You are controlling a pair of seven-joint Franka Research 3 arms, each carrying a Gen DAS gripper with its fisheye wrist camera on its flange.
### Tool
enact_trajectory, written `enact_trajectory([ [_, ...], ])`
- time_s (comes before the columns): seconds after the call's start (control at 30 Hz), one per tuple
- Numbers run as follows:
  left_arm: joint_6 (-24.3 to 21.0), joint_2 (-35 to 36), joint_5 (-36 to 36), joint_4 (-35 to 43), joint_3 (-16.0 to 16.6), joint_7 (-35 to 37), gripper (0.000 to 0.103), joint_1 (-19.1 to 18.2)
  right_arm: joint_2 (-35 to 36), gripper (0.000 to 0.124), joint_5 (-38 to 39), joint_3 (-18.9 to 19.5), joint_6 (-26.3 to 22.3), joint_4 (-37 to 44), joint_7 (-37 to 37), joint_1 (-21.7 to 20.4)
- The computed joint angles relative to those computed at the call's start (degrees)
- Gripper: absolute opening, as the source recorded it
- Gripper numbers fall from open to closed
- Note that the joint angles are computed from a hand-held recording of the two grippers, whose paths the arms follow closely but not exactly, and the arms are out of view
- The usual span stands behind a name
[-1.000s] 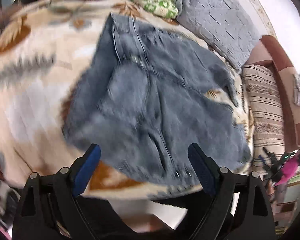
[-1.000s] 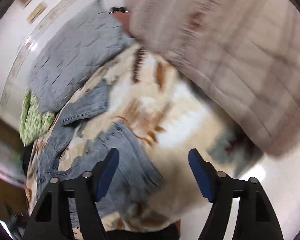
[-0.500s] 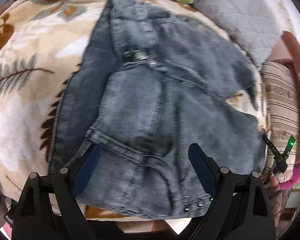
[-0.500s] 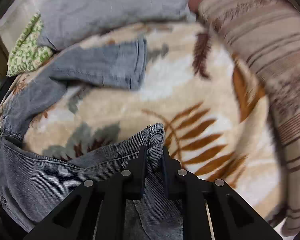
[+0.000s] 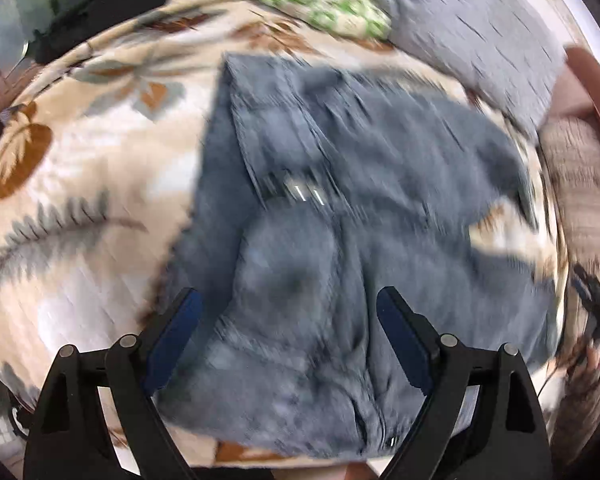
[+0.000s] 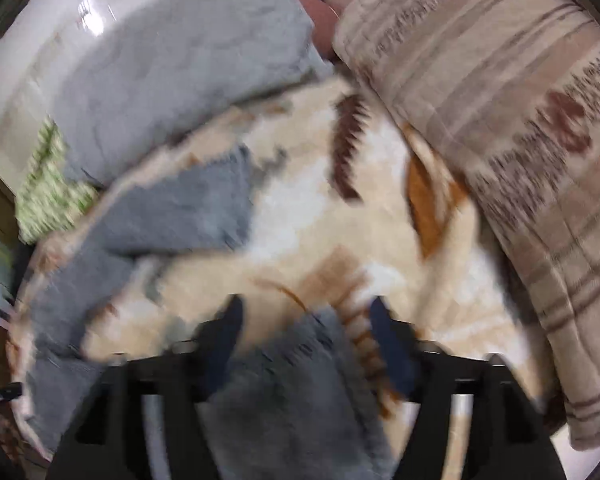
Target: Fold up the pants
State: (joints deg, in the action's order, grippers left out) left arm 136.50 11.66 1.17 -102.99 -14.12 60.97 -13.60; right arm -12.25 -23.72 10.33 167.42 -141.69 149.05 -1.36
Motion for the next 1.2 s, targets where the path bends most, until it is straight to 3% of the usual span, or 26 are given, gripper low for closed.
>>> enact_trajectory([
  [0.07,-2.7,3.2,-1.7,4.6,0.6,-0.3,0.091,1.1,3.5,0.080,5.5,-2.6,3.5,2.8,-4.2,2.5],
  [0.17,-6.3,8.8,-3.1,11.4,1.0,-2.6,0.091,1.9,10.9,0.080,23.0,-7.1,5.4,9.3,-17.6,8.6],
  [0.2,-7.0,10.8,-4.1,13.7,0.8,-2.9,0.091,2.3,14.3,0.080,30.0,-6.4,5.3,12.4,-22.9,8.4],
  [0.23,-7.1,12.4,-4.5,15.3,0.6,-3.3,0.091,2.3,16.2,0.080,33.0,-7.7,5.2,14.2,-24.7,10.1],
  [0.33,-8.2,16.8,-5.0,20.4,0.0,-3.8,0.091,2.1,22.4,0.080,41.9,-7.3,4.7,19.9,-30.1,10.1],
  [0.4,-10.1,19.4,-3.9,24.0,0.2,-4.4,0.091,1.3,25.6,0.079,36.7,-12.0,2.2,22.9,-23.4,13.9],
  [0.47,-11.1,20.5,-3.7,25.6,0.1,-4.3,0.091,1.2,28.1,0.069,36.3,-12.6,0.7,25.5,-23.4,14.8],
  [0.5,-11.7,21.3,-2.9,26.8,0.3,-4.5,0.091,0.7,28.6,0.038,31.6,-15.0,0.1,26.2,-21.3,17.3],
  [0.53,-11.8,21.5,-2.6,27.2,0.3,-4.4,0.091,0.6,29.2,0.020,27.5,-15.8,-3.0,28.2,-22.9,18.5],
  [0.6,-11.6,22.4,-3.3,28.5,-0.4,-3.6,0.091,0.8,30.3,0.006,16.7,-18.7,-11.2,32.9,-22.8,22.1],
  [0.67,-10.5,22.6,-4.1,28.7,-0.8,-2.9,0.091,0.9,29.5,0.006,13.1,-18.4,-12.4,33.6,-23.3,21.7],
  [0.73,-10.2,22.9,-2.5,29.3,-0.3,-3.0,0.091,-0.2,27.5,0.006,5.6,-21.3,-11.0,32.4,-16.7,22.8],
  [0.8,-14.2,25.6,0.8,33.6,1.2,-4.0,0.091,-2.3,26.7,0.007,0.3,-23.3,-12.6,32.3,-10.4,22.8],
  [0.97,-17.6,27.9,3.4,37.4,1.6,-2.8,0.091,-3.4,28.2,0.013,4.8,-18.8,-20.6,33.5,-13.0,17.4],
  [1.03,-16.9,26.1,2.0,35.5,0.9,-1.7,0.091,-2.0,26.2,0.022,7.2,-17.4,-17.6,30.2,-13.6,15.5],
  [1.13,-14.9,24.3,2.6,34.9,2.1,-2.7,0.091,-1.1,22.4,0.051,7.9,-17.0,-9.7,25.4,-12.6,13.7],
  [1.2,-16.0,26.5,2.2,39.5,2.5,-3.4,0.091,-0.3,21.8,0.071,11.2,-15.9,-6.4,25.0,-15.6,11.9],
])
